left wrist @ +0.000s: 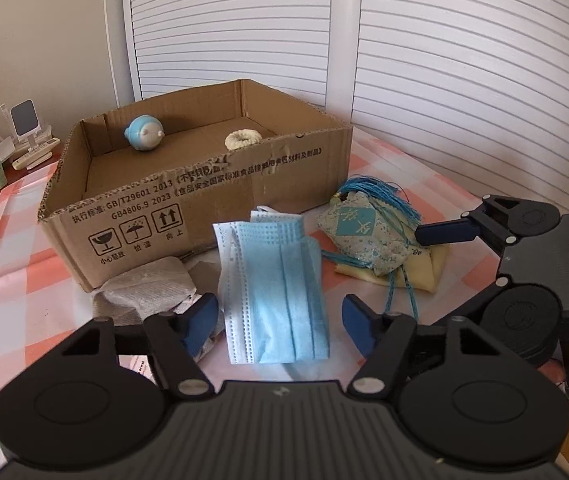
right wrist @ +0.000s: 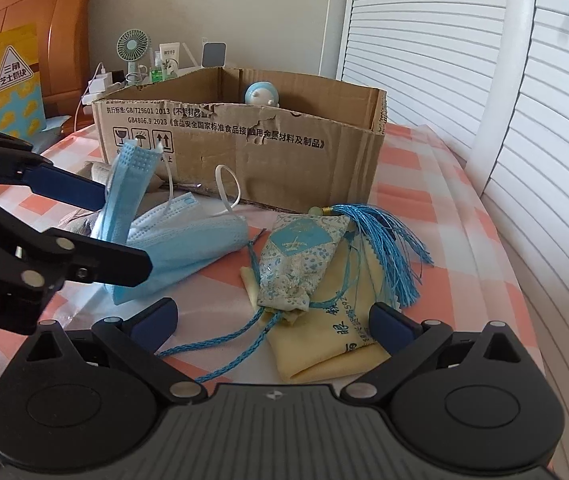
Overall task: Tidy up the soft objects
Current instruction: 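Grasp the blue face masks with the left gripper while the right gripper grasps the floral pouch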
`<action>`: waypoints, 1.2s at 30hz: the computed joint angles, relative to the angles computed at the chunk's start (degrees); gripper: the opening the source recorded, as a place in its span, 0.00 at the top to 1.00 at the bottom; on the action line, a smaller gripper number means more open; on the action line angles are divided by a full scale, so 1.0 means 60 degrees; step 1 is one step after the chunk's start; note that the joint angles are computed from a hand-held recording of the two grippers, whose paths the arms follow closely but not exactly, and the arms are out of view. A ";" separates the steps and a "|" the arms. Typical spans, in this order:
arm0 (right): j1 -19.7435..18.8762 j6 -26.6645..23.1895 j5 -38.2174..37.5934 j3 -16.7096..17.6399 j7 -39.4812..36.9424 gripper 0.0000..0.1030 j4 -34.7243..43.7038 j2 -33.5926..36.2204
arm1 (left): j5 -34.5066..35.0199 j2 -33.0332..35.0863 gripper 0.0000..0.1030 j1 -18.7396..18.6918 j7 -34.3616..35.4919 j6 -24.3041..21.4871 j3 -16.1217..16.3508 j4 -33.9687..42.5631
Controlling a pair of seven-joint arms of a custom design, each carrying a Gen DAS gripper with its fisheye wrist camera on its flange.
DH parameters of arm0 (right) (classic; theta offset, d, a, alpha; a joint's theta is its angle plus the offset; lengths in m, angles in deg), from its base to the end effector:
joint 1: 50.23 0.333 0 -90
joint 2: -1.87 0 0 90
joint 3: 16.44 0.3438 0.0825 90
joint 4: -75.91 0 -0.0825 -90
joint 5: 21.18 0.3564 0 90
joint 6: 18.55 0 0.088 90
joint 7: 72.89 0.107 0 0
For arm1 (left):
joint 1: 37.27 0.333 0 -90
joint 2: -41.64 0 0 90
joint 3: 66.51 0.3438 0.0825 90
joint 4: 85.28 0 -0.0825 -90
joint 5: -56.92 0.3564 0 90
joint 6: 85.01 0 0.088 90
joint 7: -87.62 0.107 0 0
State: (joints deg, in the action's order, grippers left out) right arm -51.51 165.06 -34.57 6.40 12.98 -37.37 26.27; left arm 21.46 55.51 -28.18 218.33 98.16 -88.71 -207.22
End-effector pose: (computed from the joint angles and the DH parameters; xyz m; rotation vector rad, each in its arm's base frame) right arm 0.6110 0.2286 0.4131 -2.0858 1.1209 -0.5735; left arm 0.5939 -0.0665 0.4340 -1.5229 1.9740 -0.8751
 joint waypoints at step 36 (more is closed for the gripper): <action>0.2673 -0.0255 -0.0692 -0.2826 0.1169 0.41 0.1155 0.0265 | -0.1504 -0.1257 0.68 -0.0826 0.0799 -0.0949 0.1538 -0.1013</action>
State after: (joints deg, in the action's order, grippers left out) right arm -35.47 163.54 -38.72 -10.56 20.00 -30.45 27.86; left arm 12.43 47.96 -33.14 223.12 92.47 -79.48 -213.29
